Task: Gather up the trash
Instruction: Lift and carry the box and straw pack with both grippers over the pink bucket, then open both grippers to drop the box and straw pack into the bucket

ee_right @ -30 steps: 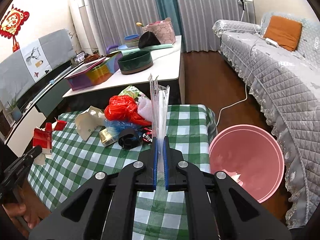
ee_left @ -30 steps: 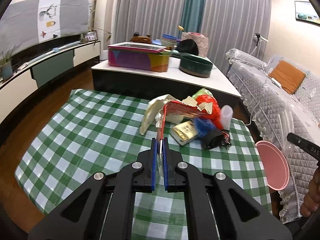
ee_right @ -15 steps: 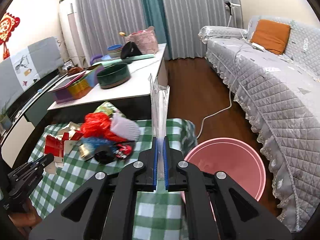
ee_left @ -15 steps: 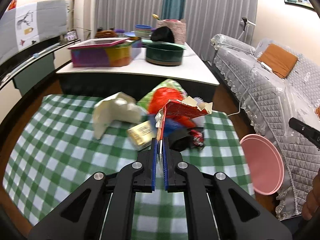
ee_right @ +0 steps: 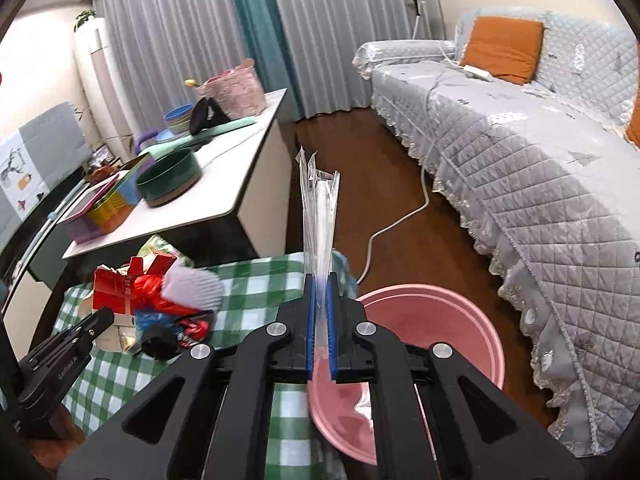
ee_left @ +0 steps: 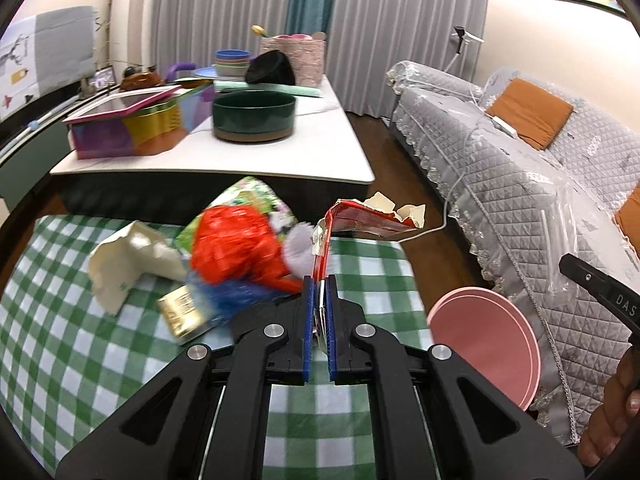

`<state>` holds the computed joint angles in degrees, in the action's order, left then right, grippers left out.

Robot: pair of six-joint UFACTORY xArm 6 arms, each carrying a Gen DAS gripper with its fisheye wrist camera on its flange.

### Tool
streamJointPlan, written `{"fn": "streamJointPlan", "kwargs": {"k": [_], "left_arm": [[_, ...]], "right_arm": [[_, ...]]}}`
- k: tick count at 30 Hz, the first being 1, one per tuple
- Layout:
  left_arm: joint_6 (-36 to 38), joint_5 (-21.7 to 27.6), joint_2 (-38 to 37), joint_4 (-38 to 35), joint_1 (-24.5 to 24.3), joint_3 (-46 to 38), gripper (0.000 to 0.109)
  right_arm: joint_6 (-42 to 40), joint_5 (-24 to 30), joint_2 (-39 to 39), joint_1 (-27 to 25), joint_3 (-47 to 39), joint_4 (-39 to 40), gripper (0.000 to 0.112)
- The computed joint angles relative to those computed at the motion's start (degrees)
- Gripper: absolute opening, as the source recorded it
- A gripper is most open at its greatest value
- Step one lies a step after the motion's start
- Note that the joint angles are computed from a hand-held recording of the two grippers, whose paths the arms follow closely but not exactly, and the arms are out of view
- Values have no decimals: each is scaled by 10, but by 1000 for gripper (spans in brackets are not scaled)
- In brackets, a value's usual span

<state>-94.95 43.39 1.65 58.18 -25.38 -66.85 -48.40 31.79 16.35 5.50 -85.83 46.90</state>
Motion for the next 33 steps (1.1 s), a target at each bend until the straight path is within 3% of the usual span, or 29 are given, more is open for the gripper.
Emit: {"fn": "streamJointPlan", "kwargs": {"k": [24, 33], "left_arm": [[128, -85, 210, -70, -32, -225, 5], [166, -104, 267, -106, -37, -267, 5]], "right_arm": [[83, 6, 42, -53, -27, -89, 5], [88, 0, 48, -64, -16, -118, 5]]}}
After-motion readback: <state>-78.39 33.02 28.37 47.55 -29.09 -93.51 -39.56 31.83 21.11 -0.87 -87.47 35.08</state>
